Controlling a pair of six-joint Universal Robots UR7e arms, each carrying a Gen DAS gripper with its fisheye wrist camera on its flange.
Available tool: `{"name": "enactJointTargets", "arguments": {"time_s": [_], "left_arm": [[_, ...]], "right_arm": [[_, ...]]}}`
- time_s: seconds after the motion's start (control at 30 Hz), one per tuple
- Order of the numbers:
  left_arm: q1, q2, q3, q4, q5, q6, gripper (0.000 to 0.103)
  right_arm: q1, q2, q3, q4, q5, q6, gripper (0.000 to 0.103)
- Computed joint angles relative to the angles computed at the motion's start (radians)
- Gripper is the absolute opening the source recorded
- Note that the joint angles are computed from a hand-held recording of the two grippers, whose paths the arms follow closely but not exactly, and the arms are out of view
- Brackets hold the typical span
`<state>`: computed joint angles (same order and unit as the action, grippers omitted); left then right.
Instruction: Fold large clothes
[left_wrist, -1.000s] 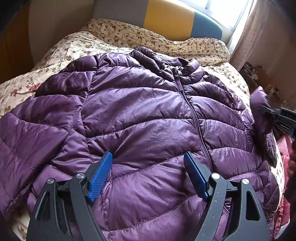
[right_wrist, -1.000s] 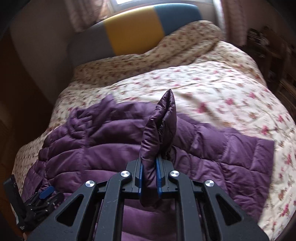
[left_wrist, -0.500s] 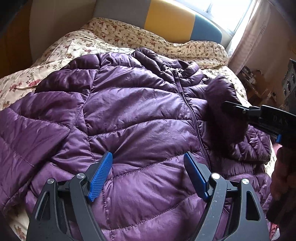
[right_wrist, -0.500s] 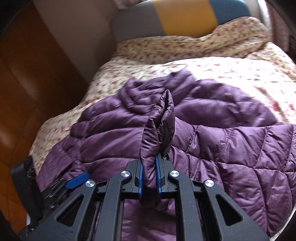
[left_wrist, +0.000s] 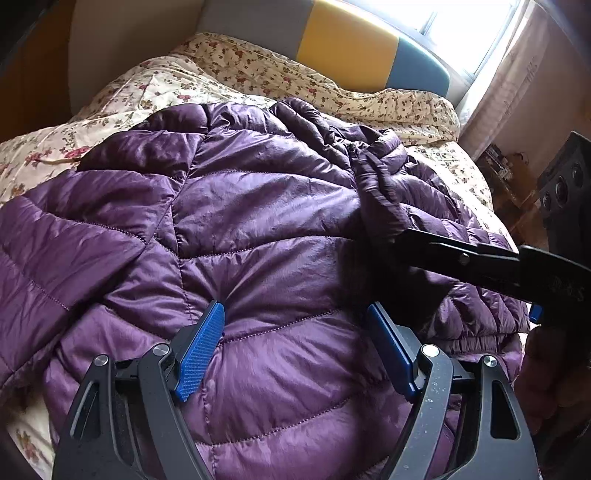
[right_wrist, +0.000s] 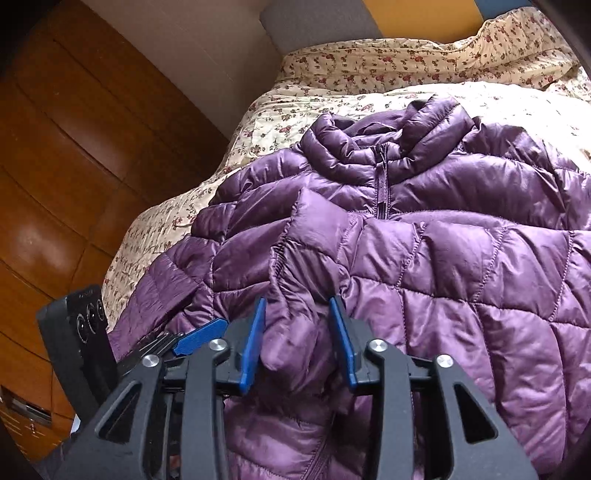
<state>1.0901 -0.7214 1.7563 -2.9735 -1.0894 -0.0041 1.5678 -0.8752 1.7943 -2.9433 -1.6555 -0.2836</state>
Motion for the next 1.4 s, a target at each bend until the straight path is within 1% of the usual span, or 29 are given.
{"name": "enactJointTargets", "arguments": {"time_s": [0.07,0.1,0.13,0.17,0.23,0.37,0.4,0.5,0.53,0.57,0.6,0.7,0.73,0.77,0.83,0.87,0.9,0.93,0.97,1.0,1.03,1.07,1.13,1.17,1.2,1.27,1.4], "left_arm": [[-0.002,-0.006,0.006,-0.002,-0.008,-0.013,0.079],[-0.004,-0.010,0.010,-0.007,-0.010,-0.020,0.079],[-0.006,-0.013,0.014,-0.011,-0.010,-0.021,0.076],[-0.010,-0.016,0.019,-0.017,-0.011,-0.022,0.076],[-0.015,-0.021,0.024,-0.023,-0.018,-0.019,0.076],[-0.023,-0.024,0.026,-0.023,-0.030,-0.023,0.075],[-0.027,-0.025,0.028,-0.027,-0.031,-0.020,0.075],[-0.034,-0.024,0.027,-0.028,-0.036,-0.015,0.075],[-0.034,-0.022,0.022,-0.021,-0.043,-0.018,0.075],[-0.035,-0.019,0.017,-0.016,-0.046,-0.019,0.068],[-0.034,-0.013,0.006,-0.002,-0.053,-0.021,0.066],[-0.032,0.004,-0.021,0.018,-0.069,-0.025,0.066],[-0.030,0.013,-0.035,0.029,-0.074,-0.027,0.059],[-0.028,0.017,-0.044,0.041,-0.081,-0.030,0.048],[-0.023,0.029,-0.067,0.063,-0.096,-0.040,0.041],[-0.021,0.035,-0.077,0.072,-0.101,-0.043,0.036],[-0.022,0.042,-0.084,0.078,-0.091,-0.044,0.031],[-0.023,0.044,-0.085,0.077,-0.082,-0.043,0.018],[-0.023,0.046,-0.086,0.072,-0.077,-0.045,0.013],[-0.016,0.043,-0.082,0.057,-0.098,-0.045,0.013],[-0.013,0.041,-0.079,0.050,-0.102,-0.048,0.009],[-0.010,0.037,-0.074,0.044,-0.105,-0.046,0.009],[-0.008,0.030,-0.065,0.035,-0.107,-0.045,0.007],[-0.002,0.024,-0.053,0.008,-0.133,-0.039,0.007],[0.000,0.020,-0.049,0.004,-0.138,-0.041,0.007],[-0.002,0.010,-0.039,-0.007,-0.137,-0.037,0.007],[-0.001,-0.012,-0.016,-0.034,-0.129,-0.030,0.007]], "right_arm": [[0.012,-0.009,0.017,-0.032,-0.035,-0.014,0.050],[0.013,-0.017,0.024,-0.043,-0.045,-0.016,0.051],[0.015,-0.022,0.030,-0.057,-0.056,-0.018,0.054],[0.019,-0.030,0.043,-0.089,-0.081,-0.023,0.057],[0.021,-0.046,0.064,-0.128,-0.111,-0.024,0.058],[0.042,-0.052,0.084,-0.223,-0.268,-0.050,0.060],[0.046,-0.051,0.090,-0.255,-0.317,-0.060,0.060],[0.043,-0.057,0.103,-0.310,-0.411,-0.067,0.061],[0.036,-0.063,0.111,-0.322,-0.424,-0.071,0.061],[0.031,-0.065,0.115,-0.335,-0.446,-0.072,0.061],[0.026,-0.065,0.117,-0.345,-0.463,-0.075,0.061],[0.011,-0.064,0.121,-0.360,-0.487,-0.075,0.062],[0.006,-0.067,0.125,-0.361,-0.486,-0.072,0.062],[0.003,-0.070,0.127,-0.362,-0.483,-0.071,0.063],[-0.001,-0.073,0.133,-0.378,-0.483,-0.086,0.067],[-0.002,-0.074,0.135,-0.385,-0.487,-0.091,0.069],[-0.004,-0.077,0.137,-0.390,-0.487,-0.090,0.069],[-0.007,-0.081,0.141,-0.393,-0.484,-0.087,0.069],[-0.011,-0.087,0.145,-0.407,-0.486,-0.084,0.069],[-0.012,-0.089,0.149,-0.421,-0.488,-0.084,0.069],[-0.017,-0.097,0.156,-0.442,-0.486,-0.080,0.070],[-0.022,-0.103,0.159,-0.448,-0.484,-0.074,0.070],[-0.034,-0.114,0.164,-0.447,-0.481,-0.057,0.070],[-0.042,-0.120,0.166,-0.439,-0.474,-0.043,0.070],[-0.049,-0.125,0.167,-0.426,-0.469,-0.030,0.070],[-0.058,-0.128,0.169,-0.412,-0.456,-0.015,0.070],[-0.056,-0.113,0.157,-0.394,-0.438,-0.006,0.070]]}}
